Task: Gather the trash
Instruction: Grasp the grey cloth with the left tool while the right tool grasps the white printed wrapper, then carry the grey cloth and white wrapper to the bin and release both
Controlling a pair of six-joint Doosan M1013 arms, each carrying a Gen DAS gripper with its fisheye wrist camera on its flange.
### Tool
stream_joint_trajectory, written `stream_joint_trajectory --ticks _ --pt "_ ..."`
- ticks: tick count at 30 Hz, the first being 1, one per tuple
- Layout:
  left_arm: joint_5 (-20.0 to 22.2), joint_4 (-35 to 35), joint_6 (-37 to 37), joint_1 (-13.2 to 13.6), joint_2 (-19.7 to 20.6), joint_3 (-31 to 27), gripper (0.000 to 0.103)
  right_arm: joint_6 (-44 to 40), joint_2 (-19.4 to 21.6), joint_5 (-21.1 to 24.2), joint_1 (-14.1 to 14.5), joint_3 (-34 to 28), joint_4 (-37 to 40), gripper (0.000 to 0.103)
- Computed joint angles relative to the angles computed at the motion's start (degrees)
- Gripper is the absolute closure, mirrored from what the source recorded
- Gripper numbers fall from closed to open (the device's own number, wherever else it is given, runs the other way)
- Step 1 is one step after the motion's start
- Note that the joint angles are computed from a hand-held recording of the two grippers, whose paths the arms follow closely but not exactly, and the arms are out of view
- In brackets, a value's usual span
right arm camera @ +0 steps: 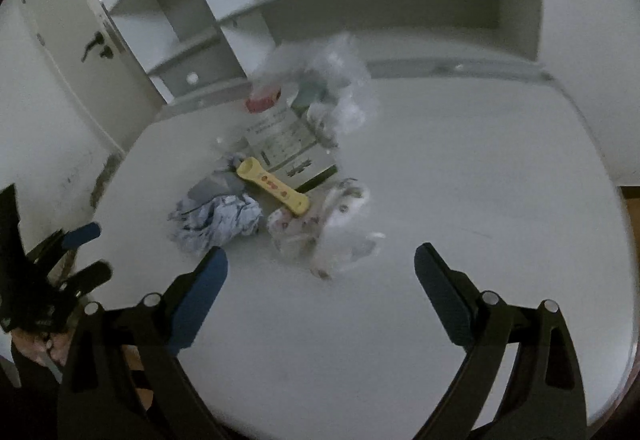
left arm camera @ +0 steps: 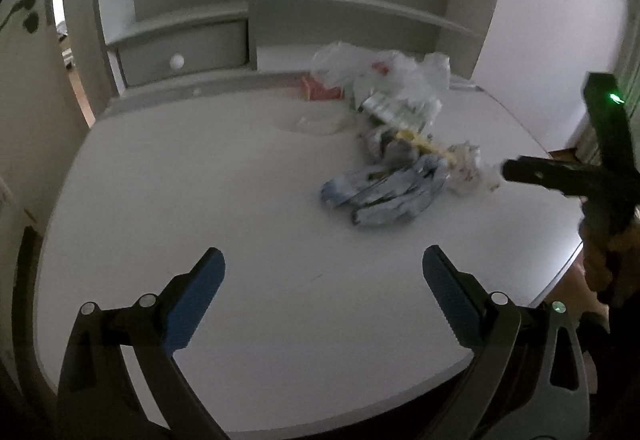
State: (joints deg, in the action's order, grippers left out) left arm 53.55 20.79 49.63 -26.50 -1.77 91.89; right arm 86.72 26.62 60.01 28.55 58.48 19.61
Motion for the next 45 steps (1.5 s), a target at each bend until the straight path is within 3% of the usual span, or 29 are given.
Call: stream_joint_trajectory --ticks 7,8,9,11,17,23,26,27,28,29,37,40,45 --pt "-3.14 -2.57 9.57 0.87 3.24 -1.83 0.007 2.53 4.19 3.88 0.72 -5.26 -3.11 0.026" --pt "-3.89 -3.29 11.48 0.99 3.96 -2.49 0.007 2.55 4.3 4.08 0.81 -5.53 -3.3 0.038" --pt "-4.12 -3.73 12.71 0.88 4.69 -3.21 0.007 2.44 4.45 4.79 0.67 -5.97 -2.9 0.082" --pt "-4.2 -4.56 14.58 1.09 6.16 -4.81 0.007 1.28 3.92 4.44 0.08 -5.39 -0.94 0.086" --pt "-2.52 -11.65 17.33 3.32 10.55 -10.61 0.007 -0.06 -0.17 0.42 -1.0 -0.89 -0.7 0.087" --pt "0.91 -16.13 15.03 5.03 14.1 -14.76 0.011 -1.42 -2.16 -0.1 -2.8 1.87 2.31 0.086" --pt "2.58 -18.68 15.87 5.59 15.33 -16.17 0.035 -1.86 -2.6 -0.69 -3.12 2.28 2.72 0.086" --pt "3.12 -19.02 16.2 5.57 15.61 -16.42 0.051 -2.03 -2.75 -0.88 -3.27 2.41 3.04 0.087" --pt "3.94 -19.65 16.66 5.64 16.04 -16.92 0.076 -2.29 -3.11 -1.21 -3.55 2.87 3.49 0.086" --pt "5.14 -20.44 16.76 5.76 16.53 -17.57 0.081 -2.4 -3.48 -1.62 -3.76 3.29 3.63 0.086" --pt "2.14 -11.05 9.26 2.78 14.31 -19.51 0.082 -0.99 -9.46 -8.85 -7.36 10.57 3.16 0.087" --pt "0.87 -11.19 11.33 0.33 15.13 -22.01 0.082 2.25 -12.5 -11.71 -9.83 15.1 0.66 0.087" --pt "-1.24 -17.08 20.96 -5.63 19.91 -27.71 0.082 10.47 -17.73 -14.92 -15.21 23.38 -5.47 0.086"
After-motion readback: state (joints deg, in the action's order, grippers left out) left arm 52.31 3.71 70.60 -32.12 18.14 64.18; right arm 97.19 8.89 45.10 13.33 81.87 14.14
